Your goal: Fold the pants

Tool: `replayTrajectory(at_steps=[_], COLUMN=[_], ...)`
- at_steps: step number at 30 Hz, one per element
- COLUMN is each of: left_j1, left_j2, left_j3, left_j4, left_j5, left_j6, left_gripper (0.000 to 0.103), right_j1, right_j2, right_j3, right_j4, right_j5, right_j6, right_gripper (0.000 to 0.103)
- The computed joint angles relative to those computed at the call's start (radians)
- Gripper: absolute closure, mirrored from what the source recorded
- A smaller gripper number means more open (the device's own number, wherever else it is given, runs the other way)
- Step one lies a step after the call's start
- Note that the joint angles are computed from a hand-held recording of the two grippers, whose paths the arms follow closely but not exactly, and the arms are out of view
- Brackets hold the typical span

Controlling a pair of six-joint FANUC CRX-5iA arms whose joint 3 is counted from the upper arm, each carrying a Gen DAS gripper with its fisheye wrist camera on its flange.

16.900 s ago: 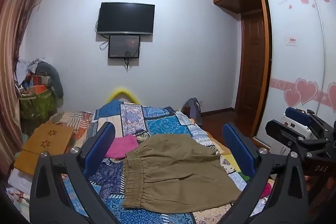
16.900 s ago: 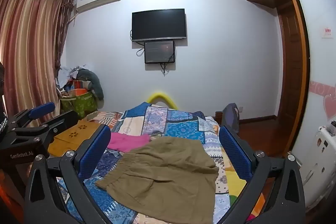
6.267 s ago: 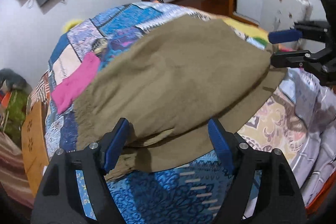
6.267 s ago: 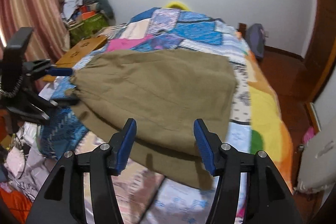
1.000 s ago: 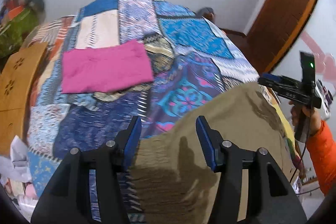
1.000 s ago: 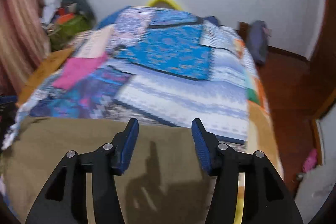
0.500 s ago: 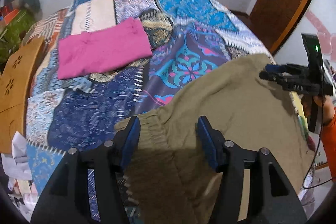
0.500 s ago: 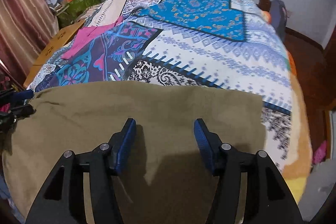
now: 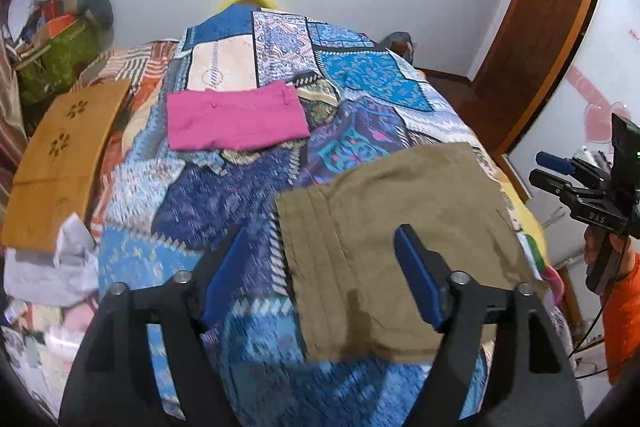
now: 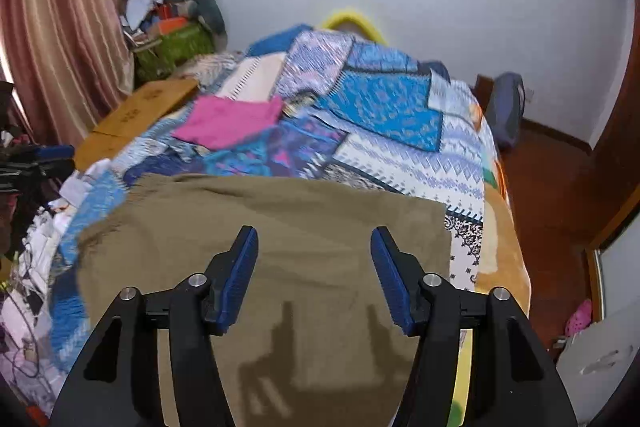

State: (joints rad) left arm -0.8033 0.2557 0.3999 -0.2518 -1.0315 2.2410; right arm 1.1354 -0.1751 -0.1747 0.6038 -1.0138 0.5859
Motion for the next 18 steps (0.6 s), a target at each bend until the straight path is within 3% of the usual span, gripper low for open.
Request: replayTrajectory(at_steps=[8,18], left_j1=[-0.018,0.025], left_j2=[-0.057,-0.079], left_j3=[-0.179,-0.41], left_j4=[0.138,0.508], left_j5=[0.112,0.275], left_j6=[-0.007,-0.163], left_gripper=[0.023,0.023], right_j1=[0.115,0.149], right_j2=[-0.022,0.023], right_j3=[-0.053,-0.119], right_j4=[0.092,0.015], right_j5=[-0.013,0.008], right_j6=[-0.142,-0.269], right_gripper=[0.037,0.037])
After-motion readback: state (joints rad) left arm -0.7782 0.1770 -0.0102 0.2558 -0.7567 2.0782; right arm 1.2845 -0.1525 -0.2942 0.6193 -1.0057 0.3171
